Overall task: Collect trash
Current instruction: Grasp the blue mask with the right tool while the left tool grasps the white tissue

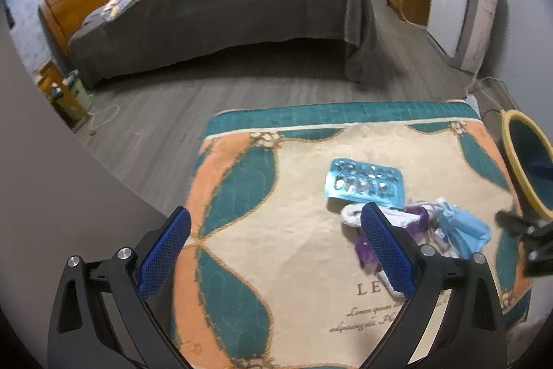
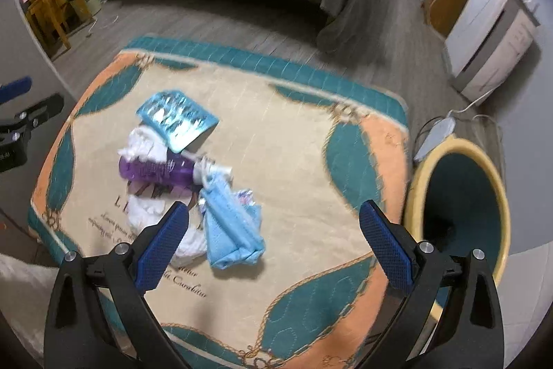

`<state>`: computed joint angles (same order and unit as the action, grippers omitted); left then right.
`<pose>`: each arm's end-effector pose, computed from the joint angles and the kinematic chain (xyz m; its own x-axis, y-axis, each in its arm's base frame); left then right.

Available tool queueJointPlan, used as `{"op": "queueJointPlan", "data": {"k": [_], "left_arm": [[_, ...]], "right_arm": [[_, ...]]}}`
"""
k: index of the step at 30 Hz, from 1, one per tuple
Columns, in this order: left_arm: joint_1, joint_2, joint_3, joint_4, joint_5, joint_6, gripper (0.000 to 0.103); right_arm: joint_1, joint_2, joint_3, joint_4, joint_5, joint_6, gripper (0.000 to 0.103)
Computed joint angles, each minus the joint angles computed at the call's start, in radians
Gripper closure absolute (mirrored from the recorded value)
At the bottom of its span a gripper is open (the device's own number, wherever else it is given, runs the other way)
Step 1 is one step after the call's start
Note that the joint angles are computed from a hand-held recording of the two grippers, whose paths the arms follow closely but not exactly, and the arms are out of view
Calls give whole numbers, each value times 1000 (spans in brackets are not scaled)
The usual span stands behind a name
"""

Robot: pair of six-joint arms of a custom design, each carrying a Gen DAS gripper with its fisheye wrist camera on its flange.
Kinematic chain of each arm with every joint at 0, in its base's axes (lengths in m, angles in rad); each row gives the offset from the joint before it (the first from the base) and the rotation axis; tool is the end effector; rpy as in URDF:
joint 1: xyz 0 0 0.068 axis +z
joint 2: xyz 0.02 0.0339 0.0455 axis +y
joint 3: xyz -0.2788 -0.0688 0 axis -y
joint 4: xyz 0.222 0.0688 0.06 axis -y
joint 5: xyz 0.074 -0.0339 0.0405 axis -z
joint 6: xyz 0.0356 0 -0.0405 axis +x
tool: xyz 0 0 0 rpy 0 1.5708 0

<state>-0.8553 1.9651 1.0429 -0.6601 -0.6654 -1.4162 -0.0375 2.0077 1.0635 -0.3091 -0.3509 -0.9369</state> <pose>0.2185 -0.2179 0.1282 -0.6923 -0.3884 -0.6082 -0.5560 0.8244 0.1064 0.3505 -0.0009 0.1194 -0.5043 -0.7382 -0.4480 -0.8076 0.5869 -0.0581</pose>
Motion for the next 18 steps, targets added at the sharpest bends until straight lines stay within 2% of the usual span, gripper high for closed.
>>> {"op": "queueJointPlan", "data": {"k": [2, 8, 13, 18], "left_arm": [[9, -3, -24, 76, 20, 60, 5], [7, 34, -5, 115, 32, 138, 5], [8, 76, 25, 119, 63, 184, 5], [14, 92, 30, 144, 86, 197, 5]], "right_arm": [[12, 14, -11, 13, 31, -13, 6], [1, 94, 68, -119, -16, -25, 6], [5, 116, 65, -84, 5, 3, 6], [22, 123, 42, -73, 8, -27, 7]]}}
